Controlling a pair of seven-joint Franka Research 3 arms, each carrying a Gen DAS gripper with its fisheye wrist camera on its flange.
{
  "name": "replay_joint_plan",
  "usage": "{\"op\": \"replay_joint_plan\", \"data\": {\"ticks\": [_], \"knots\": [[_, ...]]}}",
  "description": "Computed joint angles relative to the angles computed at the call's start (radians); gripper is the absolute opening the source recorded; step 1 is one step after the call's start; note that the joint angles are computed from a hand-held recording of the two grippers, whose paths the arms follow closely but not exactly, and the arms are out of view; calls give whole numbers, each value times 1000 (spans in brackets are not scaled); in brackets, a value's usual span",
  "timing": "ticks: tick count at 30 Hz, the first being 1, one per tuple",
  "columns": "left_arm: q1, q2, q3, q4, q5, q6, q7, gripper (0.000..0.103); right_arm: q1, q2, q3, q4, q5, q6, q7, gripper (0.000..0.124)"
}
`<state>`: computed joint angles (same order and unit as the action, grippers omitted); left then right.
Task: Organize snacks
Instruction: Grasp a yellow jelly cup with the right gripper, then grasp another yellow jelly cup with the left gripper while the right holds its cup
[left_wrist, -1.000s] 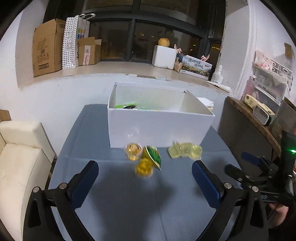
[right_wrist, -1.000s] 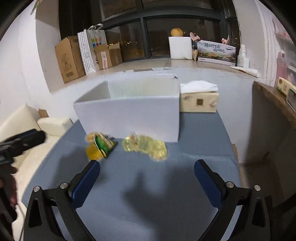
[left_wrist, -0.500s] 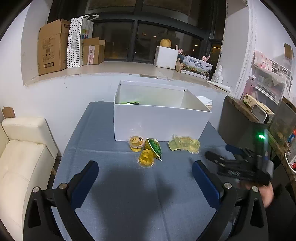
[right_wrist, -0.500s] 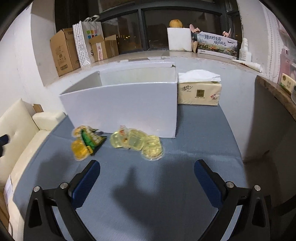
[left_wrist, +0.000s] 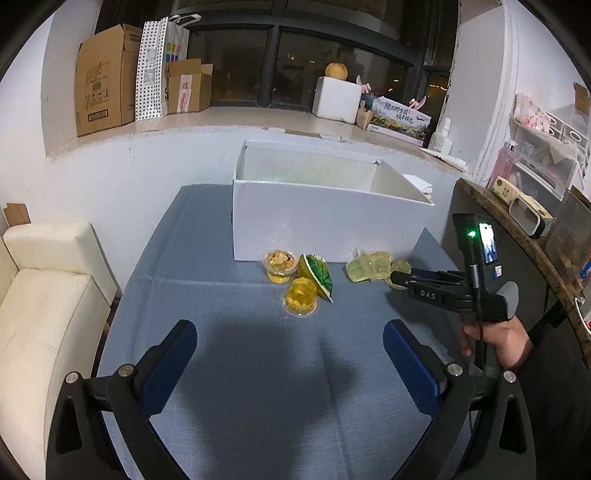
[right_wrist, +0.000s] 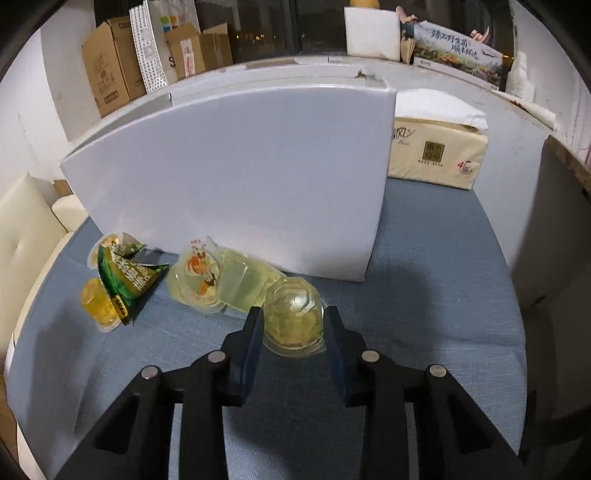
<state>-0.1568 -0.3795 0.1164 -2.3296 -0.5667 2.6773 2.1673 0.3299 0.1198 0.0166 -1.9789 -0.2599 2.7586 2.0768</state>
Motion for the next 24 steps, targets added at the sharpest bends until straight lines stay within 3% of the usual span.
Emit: {"op": "replay_joint_plan", "data": {"ticks": [12, 18, 24], "knots": [[-5, 80, -21, 47, -12, 0, 34, 103, -23, -141, 35, -167, -50, 96, 63, 35], [47, 230, -85, 138, 16, -9, 9, 103, -54, -261, 91, -283, 11, 138, 40, 35], [105, 342, -160, 214, 19, -23, -3, 103, -103, -310, 145, -314, 39, 161, 36, 35]]}}
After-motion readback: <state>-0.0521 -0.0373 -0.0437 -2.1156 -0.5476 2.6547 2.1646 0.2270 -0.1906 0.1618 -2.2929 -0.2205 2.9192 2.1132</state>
